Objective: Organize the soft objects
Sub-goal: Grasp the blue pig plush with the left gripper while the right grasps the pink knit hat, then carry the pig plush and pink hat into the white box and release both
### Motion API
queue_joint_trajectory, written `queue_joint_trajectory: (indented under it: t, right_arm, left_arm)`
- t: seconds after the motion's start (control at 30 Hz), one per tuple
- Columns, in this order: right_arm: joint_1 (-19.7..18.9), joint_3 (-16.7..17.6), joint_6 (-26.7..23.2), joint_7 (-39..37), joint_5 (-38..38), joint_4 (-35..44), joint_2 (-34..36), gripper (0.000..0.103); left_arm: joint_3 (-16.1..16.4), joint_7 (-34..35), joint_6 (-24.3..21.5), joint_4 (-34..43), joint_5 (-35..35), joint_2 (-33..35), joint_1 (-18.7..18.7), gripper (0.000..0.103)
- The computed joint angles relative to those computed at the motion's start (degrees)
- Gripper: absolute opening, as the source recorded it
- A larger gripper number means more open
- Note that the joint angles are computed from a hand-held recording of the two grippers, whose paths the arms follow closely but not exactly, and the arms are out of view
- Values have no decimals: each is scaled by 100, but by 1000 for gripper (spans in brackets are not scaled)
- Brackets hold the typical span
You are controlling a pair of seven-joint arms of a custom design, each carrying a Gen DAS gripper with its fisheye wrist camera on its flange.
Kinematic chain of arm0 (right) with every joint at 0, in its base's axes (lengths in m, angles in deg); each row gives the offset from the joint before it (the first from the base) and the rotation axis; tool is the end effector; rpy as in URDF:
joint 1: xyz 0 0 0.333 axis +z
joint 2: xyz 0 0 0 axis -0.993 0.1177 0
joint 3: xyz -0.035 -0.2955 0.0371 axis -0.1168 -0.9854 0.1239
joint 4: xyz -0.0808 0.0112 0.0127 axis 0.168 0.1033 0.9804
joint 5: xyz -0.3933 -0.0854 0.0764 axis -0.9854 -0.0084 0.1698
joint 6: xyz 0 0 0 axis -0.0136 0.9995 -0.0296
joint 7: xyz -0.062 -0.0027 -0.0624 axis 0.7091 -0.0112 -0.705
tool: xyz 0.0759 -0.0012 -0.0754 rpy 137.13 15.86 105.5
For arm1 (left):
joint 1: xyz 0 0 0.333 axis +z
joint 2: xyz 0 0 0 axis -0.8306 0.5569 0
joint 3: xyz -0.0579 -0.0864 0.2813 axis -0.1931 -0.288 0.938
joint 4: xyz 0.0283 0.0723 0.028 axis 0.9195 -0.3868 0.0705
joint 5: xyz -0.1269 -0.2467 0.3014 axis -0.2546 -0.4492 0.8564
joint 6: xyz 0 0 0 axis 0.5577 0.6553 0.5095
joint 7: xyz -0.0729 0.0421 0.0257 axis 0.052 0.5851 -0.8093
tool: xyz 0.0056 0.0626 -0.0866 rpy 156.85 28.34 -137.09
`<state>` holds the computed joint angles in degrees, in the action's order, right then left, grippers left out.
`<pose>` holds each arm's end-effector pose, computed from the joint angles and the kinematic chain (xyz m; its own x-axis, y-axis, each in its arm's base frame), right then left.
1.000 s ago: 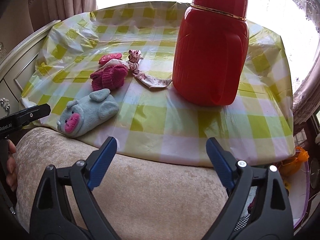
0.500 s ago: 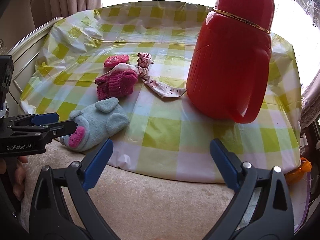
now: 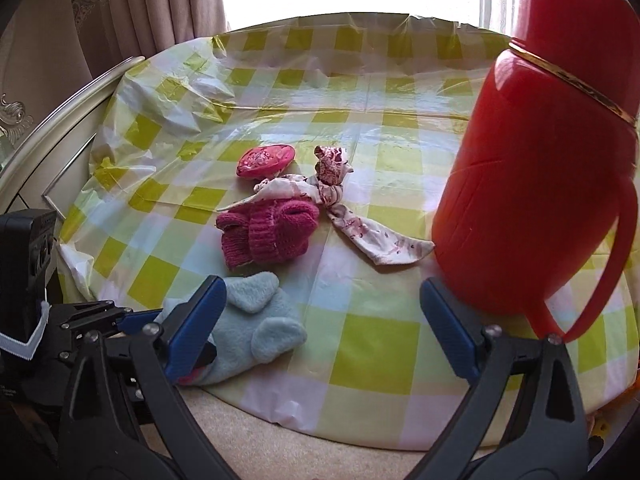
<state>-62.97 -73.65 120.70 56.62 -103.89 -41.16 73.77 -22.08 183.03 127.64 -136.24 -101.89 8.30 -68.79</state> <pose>0.4988 0.2784 0.5328 0.1421 -0.9820 -0.1248 -0.7329 -0.0196 -0.6800 0.5040 -0.2167 0.5065 -0.3115 -0.8862 0.3428 -0.8780 0.1306 -0.4604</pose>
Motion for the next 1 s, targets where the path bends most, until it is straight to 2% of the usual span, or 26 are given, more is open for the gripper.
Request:
queue_joint_trajectory:
  t: [0.2, 0.37, 0.43, 0.5, 0.53, 0.6, 0.7, 1.0]
  right_arm:
    - [139, -49, -71, -829, 521, 798, 837, 98]
    - [139, -46, -190, -1118, 755, 1352, 1388, 95]
    - [132, -48, -277, -1208, 817, 1560, 1587, 89]
    - [79, -2, -363, -1513, 1124, 1736, 1767, 69]
    - [37, 38, -411, -1697, 1357, 1789, 1830, 64]
    - [1, 75, -381, -1888, 1642, 1745, 1824, 51]
    - [44, 49, -218, -1906, 1646, 1538, 1656, 43]
    - [104, -52, 167, -1350, 1337, 632, 794, 42]
  left_arm:
    - [16, 94, 142, -131, -161, -95, -32, 42]
    - [22, 89, 204, -163, -158, -125, -48, 39]
    - [23, 76, 231, -188, -154, -154, -49, 38]
    - [16, 37, 255, -215, -127, -185, -46, 37]
    - [16, 14, 264, -235, -111, -210, -43, 37]
    - [12, -49, 289, -258, -79, -239, -37, 36]
    - [-4, -192, 332, -299, 18, -285, -14, 35]
    - [-8, -538, 412, -509, 224, -554, -11, 32]
